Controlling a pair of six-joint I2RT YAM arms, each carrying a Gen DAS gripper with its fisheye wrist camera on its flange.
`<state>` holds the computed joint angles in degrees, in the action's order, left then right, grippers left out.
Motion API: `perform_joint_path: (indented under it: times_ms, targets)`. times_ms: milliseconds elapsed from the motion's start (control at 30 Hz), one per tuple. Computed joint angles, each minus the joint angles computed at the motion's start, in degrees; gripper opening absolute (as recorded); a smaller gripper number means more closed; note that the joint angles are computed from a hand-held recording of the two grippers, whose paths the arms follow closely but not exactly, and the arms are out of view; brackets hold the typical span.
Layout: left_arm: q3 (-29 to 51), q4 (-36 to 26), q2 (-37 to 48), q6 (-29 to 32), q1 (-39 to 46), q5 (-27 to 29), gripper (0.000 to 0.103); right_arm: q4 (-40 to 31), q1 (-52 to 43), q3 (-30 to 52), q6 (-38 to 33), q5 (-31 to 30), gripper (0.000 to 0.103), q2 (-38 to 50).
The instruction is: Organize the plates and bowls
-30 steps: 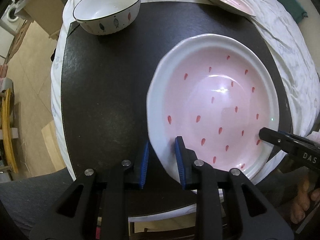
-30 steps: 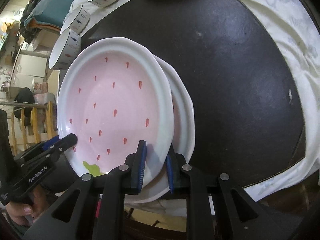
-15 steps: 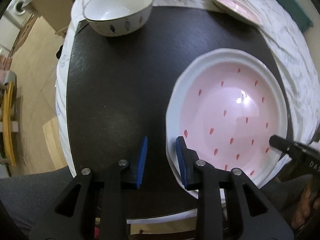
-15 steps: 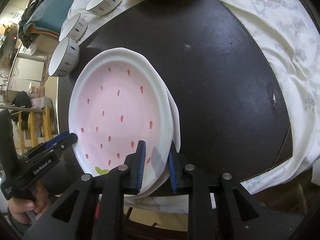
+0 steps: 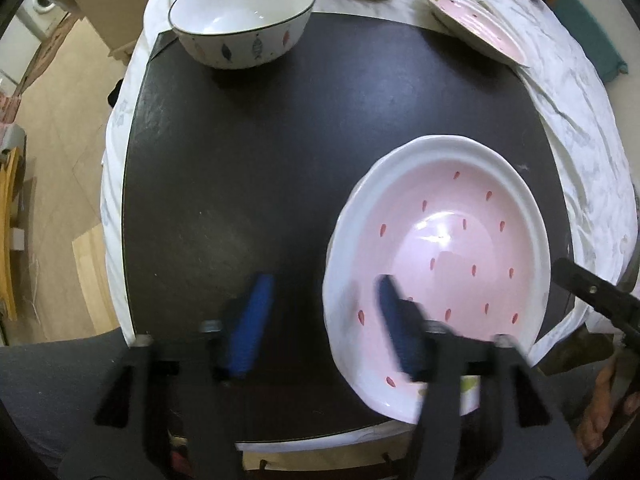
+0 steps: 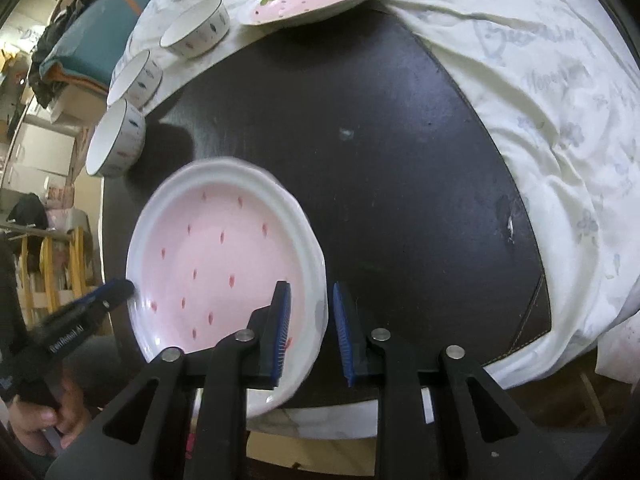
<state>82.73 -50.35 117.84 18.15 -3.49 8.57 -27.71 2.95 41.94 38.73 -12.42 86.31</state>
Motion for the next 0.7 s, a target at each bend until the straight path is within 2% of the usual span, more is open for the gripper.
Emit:
perform_joint_path:
  times_ms: [33,67,133,200,267,400,433,467,500,633,700]
  targets:
    - [0.03,0.14,0.14,-0.45,-0.02,-0.14,0.064,1.16,-0.52,-0.52,0.21,-0.94,0.071,-0.10]
    - [0.23,-0.10,0.45,-0.54,-0.05,-0.05,0.064,2.19,-0.70,-0.86,0.40,-1.19,0.076,-0.22]
    - [0.90,-1.26,1.24,-0.28,-0.01,0.55,0.064,3.13,-1.26,-1.06,0.59,-1.79,0.077,0.11]
    - [3.84,-6.32,4.13,0.17,0.21,3.43,0.064,4.69,-2.23,-1.61,1.32,-4.27,0.077,1.50]
    - [4.90,-8.91,5.67,0.36,-0.36,4.80,0.064,5.21,-2.73,-1.58,1.62,-6.43,0.075,3.75]
    - [2.12,-6.41,4.16,1.13,-2.26,3.08,0.049,5.58,-0.99,-0.21,1.20,-9.33,0.059,8.15]
    - [1.89,-5.64,3.98,0.54,-2.55,2.43,0.042,5.73,-0.26,0.25,0.95,-9.86,0.051,9.10]
    - [1.64,-4.66,3.98,-0.32,-2.54,1.44,0.037,5.46,0.41,0.91,0.80,-9.58,0.049,9.90]
    - [2.03,-4.35,4.40,-0.79,-2.54,0.65,0.028,4.80,1.16,1.44,0.54,-8.40,0.048,10.12]
    - [3.88,-5.13,5.58,-0.26,-1.82,0.50,0.026,4.50,1.61,1.90,0.35,-7.32,0.040,10.92]
    - [4.65,-4.62,5.71,-0.30,-1.81,0.15,0.026,4.79,1.50,2.05,0.24,-7.48,0.040,11.20]
